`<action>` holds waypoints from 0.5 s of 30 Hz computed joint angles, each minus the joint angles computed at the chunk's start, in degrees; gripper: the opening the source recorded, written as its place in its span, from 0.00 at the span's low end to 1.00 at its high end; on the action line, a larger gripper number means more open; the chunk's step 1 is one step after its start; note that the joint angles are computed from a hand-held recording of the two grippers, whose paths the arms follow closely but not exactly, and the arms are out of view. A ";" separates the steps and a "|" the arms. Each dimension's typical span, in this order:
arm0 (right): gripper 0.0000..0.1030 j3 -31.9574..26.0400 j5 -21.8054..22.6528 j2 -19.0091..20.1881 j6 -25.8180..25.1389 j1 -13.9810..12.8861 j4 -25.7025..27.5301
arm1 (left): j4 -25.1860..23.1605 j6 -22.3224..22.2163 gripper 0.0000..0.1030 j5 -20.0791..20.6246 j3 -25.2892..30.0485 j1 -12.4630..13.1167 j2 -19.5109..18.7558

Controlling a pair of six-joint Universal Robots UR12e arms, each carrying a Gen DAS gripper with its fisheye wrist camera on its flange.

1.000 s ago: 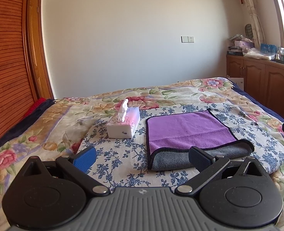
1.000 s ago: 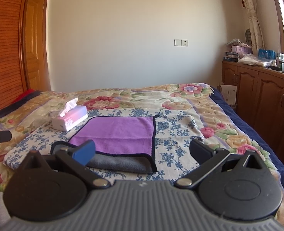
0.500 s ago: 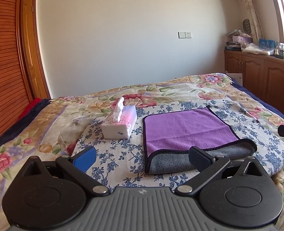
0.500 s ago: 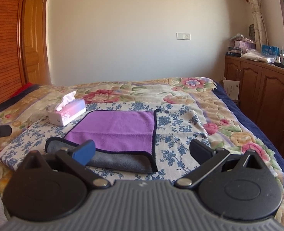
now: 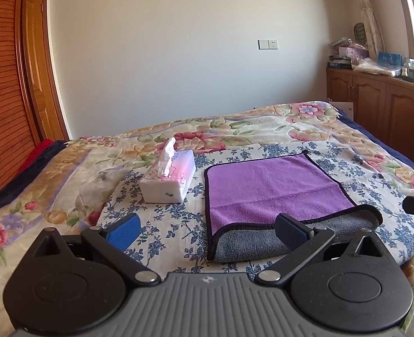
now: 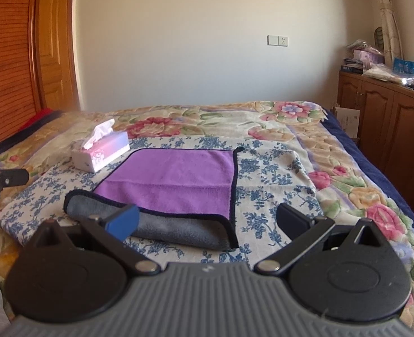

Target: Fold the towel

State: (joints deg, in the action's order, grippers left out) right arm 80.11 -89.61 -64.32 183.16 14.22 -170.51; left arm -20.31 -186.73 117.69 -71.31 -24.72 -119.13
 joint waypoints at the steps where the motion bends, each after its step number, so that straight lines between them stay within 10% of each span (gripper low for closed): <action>1: 1.00 -0.20 0.36 0.11 -0.08 -0.04 0.36 | -0.26 -0.11 1.00 -0.20 0.21 0.08 -0.15; 15: 1.00 -3.36 2.96 2.25 -2.17 -0.46 4.29 | -3.92 -0.61 1.00 -3.30 2.85 1.35 -2.17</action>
State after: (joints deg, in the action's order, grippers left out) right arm 76.75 -86.65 -62.07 180.99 13.76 -166.22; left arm -24.23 -187.34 114.39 -68.45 -23.37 -121.30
